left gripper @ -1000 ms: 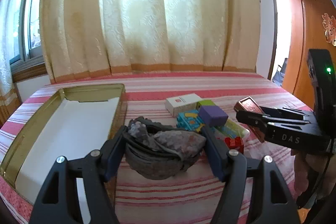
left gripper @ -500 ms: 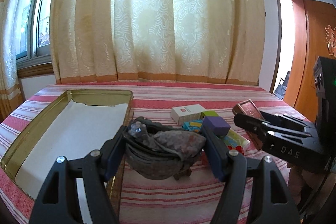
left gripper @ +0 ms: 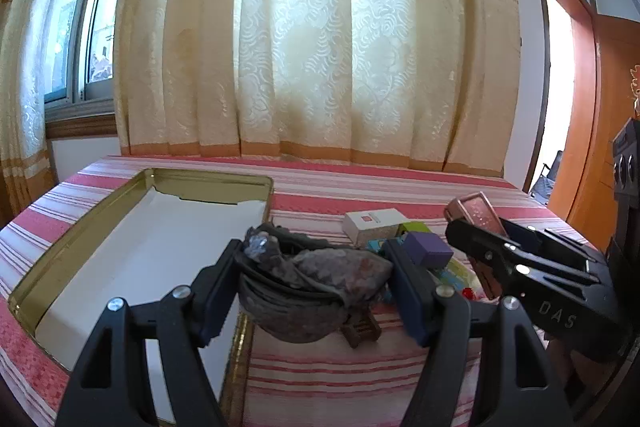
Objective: Organize rigid objects
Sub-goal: 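Carry the wrapped item and copper plaque over the tin tray with both tools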
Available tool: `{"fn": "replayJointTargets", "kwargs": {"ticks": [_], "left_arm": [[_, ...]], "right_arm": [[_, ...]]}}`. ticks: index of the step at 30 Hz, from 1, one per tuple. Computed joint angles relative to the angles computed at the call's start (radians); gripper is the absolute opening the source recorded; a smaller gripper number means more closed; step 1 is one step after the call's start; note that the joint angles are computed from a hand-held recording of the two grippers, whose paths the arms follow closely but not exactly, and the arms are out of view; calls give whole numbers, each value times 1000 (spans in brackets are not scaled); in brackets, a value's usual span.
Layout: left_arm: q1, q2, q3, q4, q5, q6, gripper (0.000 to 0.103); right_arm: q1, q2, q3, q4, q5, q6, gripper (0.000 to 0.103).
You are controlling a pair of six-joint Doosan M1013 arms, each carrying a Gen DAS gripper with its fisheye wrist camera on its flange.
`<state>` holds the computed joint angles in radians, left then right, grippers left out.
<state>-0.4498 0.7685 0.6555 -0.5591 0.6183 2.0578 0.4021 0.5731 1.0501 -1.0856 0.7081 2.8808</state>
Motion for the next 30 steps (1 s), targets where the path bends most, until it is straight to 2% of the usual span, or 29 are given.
{"fn": "replayJointTargets", "kwargs": {"ticks": [16,30], "left_arm": [[20,8,-15,70,-46,-82,70],[33,30,-54,156,-45,-170,70]], "right_arm": [[9,52,-84,47,-17,-93,47],[16,92,-149,96,-28,-181,47]]}}
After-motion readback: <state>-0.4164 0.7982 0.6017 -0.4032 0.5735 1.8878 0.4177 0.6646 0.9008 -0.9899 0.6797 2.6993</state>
